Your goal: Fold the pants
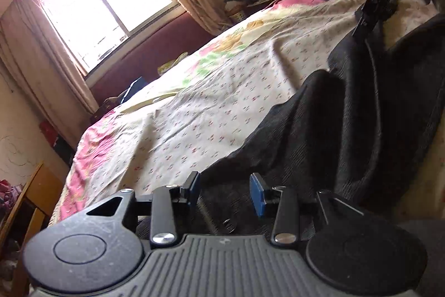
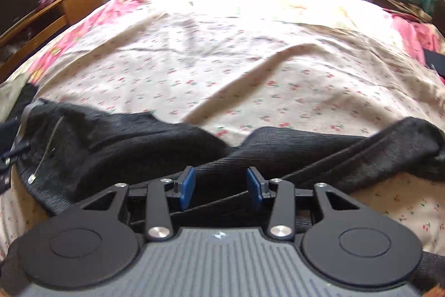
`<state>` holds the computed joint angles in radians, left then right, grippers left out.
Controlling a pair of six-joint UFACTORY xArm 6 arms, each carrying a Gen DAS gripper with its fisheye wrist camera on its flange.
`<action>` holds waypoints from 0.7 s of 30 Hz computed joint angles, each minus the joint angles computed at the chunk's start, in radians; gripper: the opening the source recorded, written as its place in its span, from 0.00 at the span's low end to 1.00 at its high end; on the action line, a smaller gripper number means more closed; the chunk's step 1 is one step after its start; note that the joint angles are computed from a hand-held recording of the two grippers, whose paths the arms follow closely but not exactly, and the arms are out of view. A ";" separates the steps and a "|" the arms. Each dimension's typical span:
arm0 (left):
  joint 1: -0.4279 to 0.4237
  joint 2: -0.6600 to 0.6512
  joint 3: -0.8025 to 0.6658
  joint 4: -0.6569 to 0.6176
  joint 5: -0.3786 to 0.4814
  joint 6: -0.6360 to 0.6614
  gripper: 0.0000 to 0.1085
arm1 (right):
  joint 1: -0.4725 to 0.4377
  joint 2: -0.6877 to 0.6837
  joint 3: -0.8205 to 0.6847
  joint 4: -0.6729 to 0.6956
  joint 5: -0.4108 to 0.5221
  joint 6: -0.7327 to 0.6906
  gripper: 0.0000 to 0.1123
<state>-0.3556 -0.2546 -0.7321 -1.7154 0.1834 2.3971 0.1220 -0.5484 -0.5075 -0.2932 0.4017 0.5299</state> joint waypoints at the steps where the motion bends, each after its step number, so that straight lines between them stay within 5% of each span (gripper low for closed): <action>1: -0.038 0.010 -0.002 0.037 0.031 -0.063 0.49 | -0.054 0.001 0.000 0.011 -0.001 0.012 0.45; 6: -0.239 0.158 -0.107 -0.012 0.065 -0.070 0.49 | -0.314 0.113 -0.041 0.175 -0.096 0.008 0.45; 8: -0.294 0.210 -0.137 0.073 0.061 -0.180 0.49 | -0.374 0.208 -0.096 0.253 -0.128 -0.005 0.45; 15: -0.354 0.251 -0.169 0.037 0.014 -0.125 0.49 | -0.438 0.443 -0.270 0.064 -0.088 0.167 0.54; 19: -0.344 0.207 -0.131 0.054 0.025 -0.135 0.49 | -0.468 0.384 -0.201 -0.046 -0.117 0.248 0.31; 21: -0.345 0.197 -0.120 0.082 0.033 -0.176 0.49 | -0.490 0.348 -0.169 -0.015 -0.105 0.208 0.06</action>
<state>-0.7001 -0.0579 -0.8525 -1.6337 0.2159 2.2206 -0.3682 -0.2008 -0.6763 -0.3086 0.2968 0.7376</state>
